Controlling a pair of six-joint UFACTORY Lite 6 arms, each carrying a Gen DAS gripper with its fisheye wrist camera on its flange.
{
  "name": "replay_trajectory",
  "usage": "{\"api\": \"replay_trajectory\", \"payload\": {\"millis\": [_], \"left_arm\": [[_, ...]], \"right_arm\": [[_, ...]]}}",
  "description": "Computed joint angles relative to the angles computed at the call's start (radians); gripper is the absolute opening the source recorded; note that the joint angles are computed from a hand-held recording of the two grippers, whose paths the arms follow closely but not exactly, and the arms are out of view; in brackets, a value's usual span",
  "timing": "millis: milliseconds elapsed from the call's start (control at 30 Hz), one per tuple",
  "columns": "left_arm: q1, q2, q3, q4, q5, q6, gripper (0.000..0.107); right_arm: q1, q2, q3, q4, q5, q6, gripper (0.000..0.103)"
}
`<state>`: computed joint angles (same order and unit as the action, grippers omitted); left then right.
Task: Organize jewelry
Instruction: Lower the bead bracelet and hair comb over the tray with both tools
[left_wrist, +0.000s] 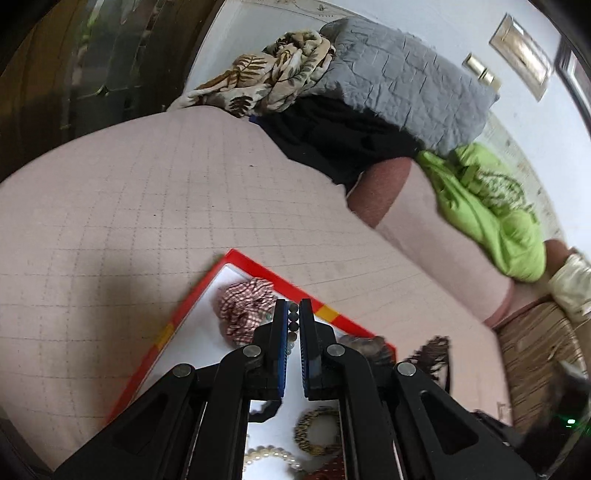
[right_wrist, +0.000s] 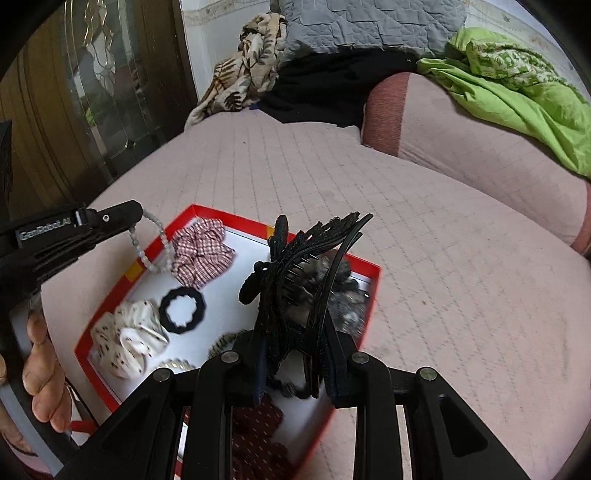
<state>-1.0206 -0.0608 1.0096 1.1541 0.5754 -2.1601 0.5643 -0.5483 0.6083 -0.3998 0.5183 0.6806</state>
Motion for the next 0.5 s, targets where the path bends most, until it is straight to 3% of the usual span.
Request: {"api": "replay_trajectory", "payload": {"millis": [100,300,367,500], "left_arm": [[0.012,-0.014,-0.017,0.041,-0.036,-0.028,0.006],[0.124,-0.073,-0.131,0.174,-0.278,-0.2,0.005],[0.141,-0.06,-0.133,0.105,-0.304,-0.135,0.005],[0.13,0.018,-0.069,-0.134,-0.264,0.126,0.005]], "right_arm": [[-0.004,0.036,-0.003,0.06,-0.06,-0.054,0.026],[-0.007,0.094,-0.011,0.168,-0.134,-0.14,0.026],[0.003,0.115,-0.005,0.178,-0.147,-0.152,0.026],[0.037,0.171,0.006,0.113,-0.183,-0.096,0.026]]}}
